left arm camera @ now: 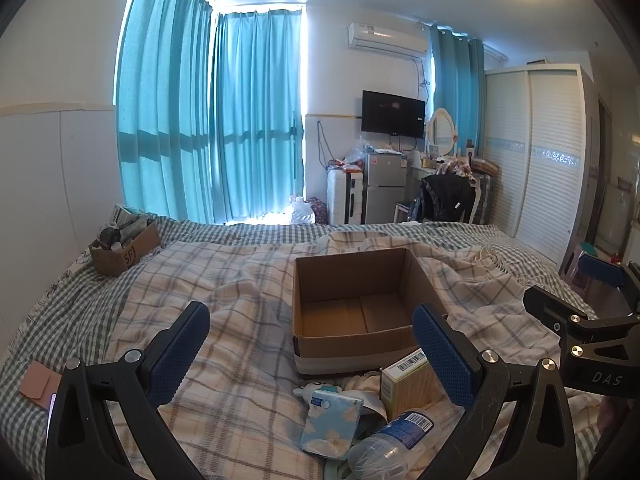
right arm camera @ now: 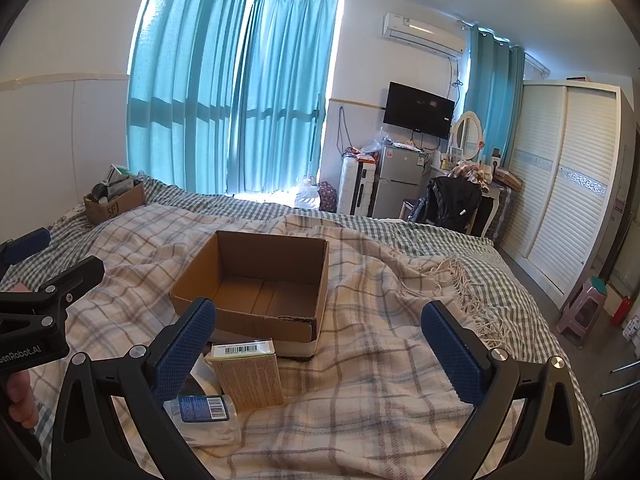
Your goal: Organize objects
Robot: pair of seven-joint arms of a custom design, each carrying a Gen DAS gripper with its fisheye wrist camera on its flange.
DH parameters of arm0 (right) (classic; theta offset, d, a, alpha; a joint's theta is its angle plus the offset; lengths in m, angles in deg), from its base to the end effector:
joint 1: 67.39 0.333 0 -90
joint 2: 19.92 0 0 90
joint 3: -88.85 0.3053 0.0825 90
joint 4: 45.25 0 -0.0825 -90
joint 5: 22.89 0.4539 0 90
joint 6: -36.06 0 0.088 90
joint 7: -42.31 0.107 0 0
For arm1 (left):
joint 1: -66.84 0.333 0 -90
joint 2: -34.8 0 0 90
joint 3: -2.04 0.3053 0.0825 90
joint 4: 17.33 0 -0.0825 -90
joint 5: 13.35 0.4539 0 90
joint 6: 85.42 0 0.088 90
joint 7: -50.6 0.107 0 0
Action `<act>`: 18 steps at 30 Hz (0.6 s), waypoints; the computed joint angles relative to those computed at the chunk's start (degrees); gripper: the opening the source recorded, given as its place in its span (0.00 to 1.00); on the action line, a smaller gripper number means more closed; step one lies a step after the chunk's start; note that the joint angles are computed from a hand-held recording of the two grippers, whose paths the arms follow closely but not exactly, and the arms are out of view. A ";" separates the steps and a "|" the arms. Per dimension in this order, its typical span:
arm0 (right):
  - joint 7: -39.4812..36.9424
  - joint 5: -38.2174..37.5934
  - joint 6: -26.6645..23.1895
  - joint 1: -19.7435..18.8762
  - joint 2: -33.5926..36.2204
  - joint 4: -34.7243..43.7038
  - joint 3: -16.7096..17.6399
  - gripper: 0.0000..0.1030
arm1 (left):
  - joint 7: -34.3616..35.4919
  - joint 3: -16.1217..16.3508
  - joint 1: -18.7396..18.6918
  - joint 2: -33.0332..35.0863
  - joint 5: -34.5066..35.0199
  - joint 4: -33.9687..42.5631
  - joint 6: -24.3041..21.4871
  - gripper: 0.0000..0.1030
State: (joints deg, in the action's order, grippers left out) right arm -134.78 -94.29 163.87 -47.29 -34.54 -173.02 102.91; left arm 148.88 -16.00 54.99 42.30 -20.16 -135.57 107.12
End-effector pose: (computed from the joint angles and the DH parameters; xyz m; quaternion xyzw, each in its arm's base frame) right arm 0.4885 0.3021 0.4819 -0.4999 0.6818 -0.4709 0.2522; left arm 0.5908 -0.3164 0.4685 -0.4240 0.7178 -0.4768 0.2787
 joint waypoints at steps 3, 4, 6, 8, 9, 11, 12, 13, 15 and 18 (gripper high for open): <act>-0.03 0.06 0.05 0.03 0.01 0.02 -0.04 1.00 | 1.08 1.26 -1.46 0.08 -1.14 0.20 -0.14 1.00; 0.02 0.05 0.05 0.04 0.07 0.04 -0.03 1.00 | 1.35 1.44 -1.68 0.07 -1.40 0.20 -0.11 1.00; 0.04 0.05 0.04 0.06 0.13 0.06 -0.05 1.00 | 1.31 1.04 -1.26 0.07 -1.31 0.20 -0.17 1.00; 0.13 0.05 0.09 0.08 0.09 0.02 -0.06 1.00 | 1.09 0.57 -0.76 0.04 -1.09 0.20 -0.39 1.00; 0.10 0.04 0.05 0.07 0.14 0.07 -0.06 1.00 | 1.04 0.42 -0.62 0.06 -1.03 0.21 -0.46 1.00; 0.19 0.04 0.10 0.10 0.11 -0.01 -0.07 1.00 | 0.92 0.11 -0.30 0.03 -0.86 0.13 -0.48 1.00; 0.19 0.04 0.10 0.10 0.11 -0.01 -0.07 1.00 | 1.02 0.22 -0.41 0.05 -0.92 0.14 -0.42 1.00; 0.17 0.10 0.20 0.11 0.08 -0.07 -0.10 1.00 | 1.35 0.71 -0.95 0.04 -1.27 0.16 -0.48 1.00; 0.26 0.12 0.30 0.11 0.09 -0.18 -0.10 1.00 | 1.55 0.72 -0.98 0.01 -1.44 0.13 -0.50 1.00; 0.40 0.11 0.51 0.11 0.14 -0.25 -0.13 1.00 | 1.52 0.52 -0.78 0.06 -1.38 0.16 -0.49 1.00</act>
